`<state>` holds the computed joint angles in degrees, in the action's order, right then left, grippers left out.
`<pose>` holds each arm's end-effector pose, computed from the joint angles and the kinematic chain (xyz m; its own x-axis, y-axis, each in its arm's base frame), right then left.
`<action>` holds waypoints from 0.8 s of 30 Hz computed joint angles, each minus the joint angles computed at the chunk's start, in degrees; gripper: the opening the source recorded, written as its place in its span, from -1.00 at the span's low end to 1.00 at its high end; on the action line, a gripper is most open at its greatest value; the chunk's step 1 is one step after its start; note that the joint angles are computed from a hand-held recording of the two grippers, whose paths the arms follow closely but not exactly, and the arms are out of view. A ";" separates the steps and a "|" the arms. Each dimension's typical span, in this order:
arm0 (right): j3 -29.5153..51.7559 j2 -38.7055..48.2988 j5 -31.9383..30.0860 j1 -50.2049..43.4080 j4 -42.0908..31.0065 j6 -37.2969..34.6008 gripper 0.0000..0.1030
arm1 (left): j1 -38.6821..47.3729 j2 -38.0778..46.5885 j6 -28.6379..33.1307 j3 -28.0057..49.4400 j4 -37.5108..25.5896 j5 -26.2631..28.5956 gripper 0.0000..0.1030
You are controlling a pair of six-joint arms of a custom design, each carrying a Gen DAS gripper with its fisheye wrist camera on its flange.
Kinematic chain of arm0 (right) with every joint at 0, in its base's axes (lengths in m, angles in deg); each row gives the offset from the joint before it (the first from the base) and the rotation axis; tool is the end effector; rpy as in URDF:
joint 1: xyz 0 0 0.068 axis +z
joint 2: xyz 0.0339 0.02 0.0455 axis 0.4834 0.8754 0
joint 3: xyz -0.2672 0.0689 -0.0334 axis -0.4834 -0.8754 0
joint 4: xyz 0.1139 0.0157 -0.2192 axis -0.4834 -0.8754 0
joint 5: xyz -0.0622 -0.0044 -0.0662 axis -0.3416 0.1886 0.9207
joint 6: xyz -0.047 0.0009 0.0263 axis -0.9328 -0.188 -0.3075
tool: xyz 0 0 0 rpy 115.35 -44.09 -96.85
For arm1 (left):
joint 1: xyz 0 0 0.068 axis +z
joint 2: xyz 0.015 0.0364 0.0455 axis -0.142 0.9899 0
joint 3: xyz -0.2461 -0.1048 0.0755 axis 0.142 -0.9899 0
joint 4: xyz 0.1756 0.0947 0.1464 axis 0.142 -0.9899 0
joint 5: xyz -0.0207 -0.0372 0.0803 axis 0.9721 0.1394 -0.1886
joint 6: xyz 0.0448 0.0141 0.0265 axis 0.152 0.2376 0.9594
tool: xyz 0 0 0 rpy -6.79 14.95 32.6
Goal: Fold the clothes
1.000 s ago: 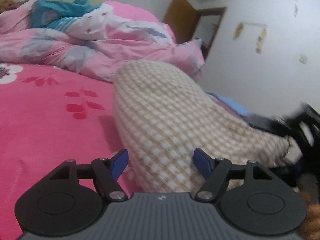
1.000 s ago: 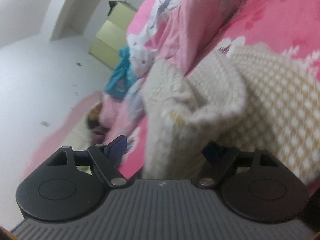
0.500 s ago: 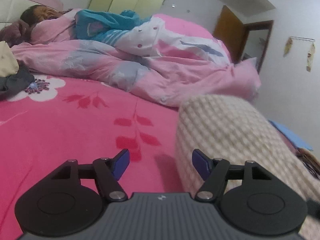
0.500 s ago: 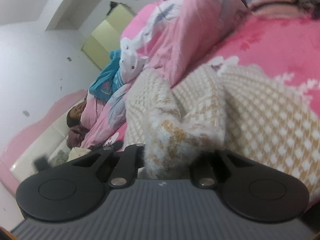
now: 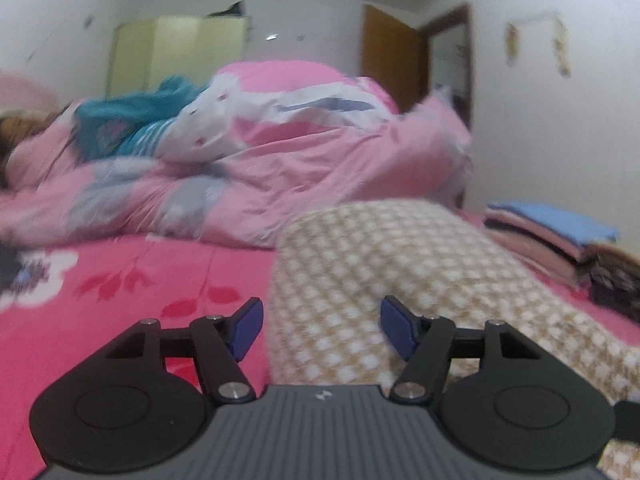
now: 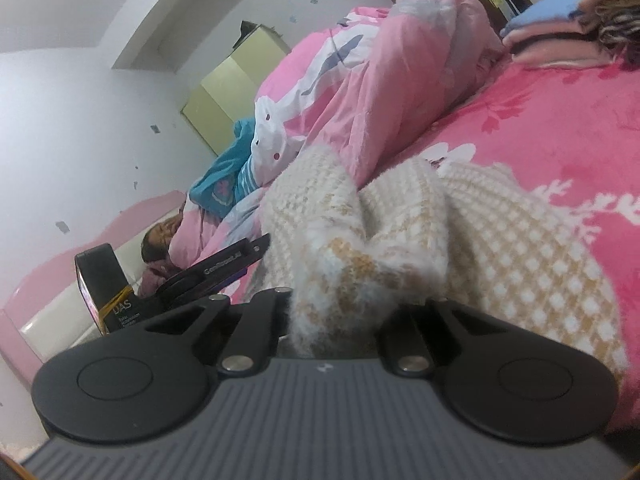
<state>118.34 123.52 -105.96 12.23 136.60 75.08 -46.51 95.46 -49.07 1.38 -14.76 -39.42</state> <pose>0.2877 -0.0519 0.0904 -0.6029 0.2980 -0.7401 -0.5370 0.5344 0.6527 0.2808 -0.1864 0.1188 -0.2890 -0.1040 -0.9517 -0.3006 0.9537 -0.0129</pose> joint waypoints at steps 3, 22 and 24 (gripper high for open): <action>-0.27 1.15 -0.74 -1.17 3.05 1.79 -0.82 | -1.05 1.78 2.72 3.39 -1.27 -1.00 0.27; 4.34 3.36 -4.41 -8.01 -11.71 -0.52 -0.83 | -6.20 8.31 15.33 22.25 -18.99 -5.34 0.27; 5.87 3.07 -4.93 -8.92 -18.46 -3.75 -0.83 | -6.95 10.01 17.81 24.60 -20.07 -6.08 0.29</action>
